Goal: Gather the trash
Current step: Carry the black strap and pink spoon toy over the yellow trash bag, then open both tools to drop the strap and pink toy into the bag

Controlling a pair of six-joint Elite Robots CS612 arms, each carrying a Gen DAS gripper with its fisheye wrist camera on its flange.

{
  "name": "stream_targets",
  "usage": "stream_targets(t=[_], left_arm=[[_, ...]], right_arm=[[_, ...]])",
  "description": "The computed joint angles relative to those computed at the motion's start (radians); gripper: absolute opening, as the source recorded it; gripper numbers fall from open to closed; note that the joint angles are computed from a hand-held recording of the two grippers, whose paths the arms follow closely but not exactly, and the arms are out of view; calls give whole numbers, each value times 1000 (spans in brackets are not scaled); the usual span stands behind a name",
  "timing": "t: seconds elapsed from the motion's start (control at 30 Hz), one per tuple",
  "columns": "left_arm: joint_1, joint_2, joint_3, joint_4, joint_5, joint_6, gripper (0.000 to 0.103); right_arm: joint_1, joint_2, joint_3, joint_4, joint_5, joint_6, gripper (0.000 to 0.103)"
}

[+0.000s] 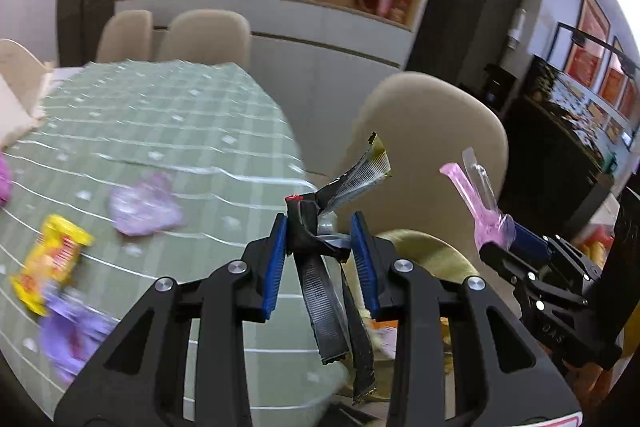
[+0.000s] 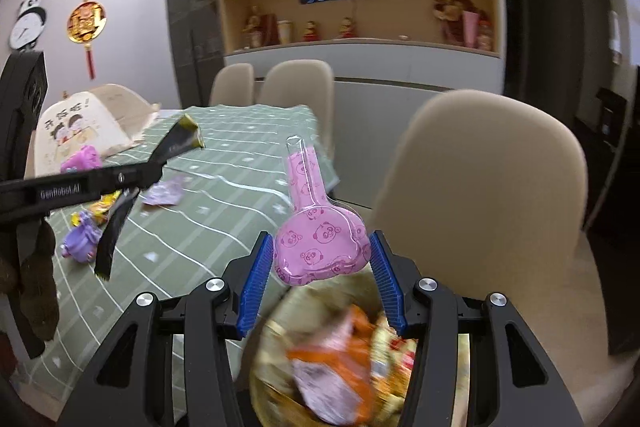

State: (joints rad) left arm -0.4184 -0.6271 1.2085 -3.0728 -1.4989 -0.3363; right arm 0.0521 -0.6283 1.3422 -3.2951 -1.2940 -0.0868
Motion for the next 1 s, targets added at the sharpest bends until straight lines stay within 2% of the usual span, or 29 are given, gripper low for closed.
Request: stream_targets(t=[0.43, 0.67, 1.0], left_arm=[[-54, 81, -85, 79, -80, 0, 31], [-51, 122, -132, 99, -127, -12, 31], [-45, 178, -216, 147, -158, -37, 32]], right_arm=[[-58, -20, 96, -41, -40, 36, 47], [-66, -12, 96, -33, -43, 49, 47], [-66, 5, 71, 5, -50, 44, 47]])
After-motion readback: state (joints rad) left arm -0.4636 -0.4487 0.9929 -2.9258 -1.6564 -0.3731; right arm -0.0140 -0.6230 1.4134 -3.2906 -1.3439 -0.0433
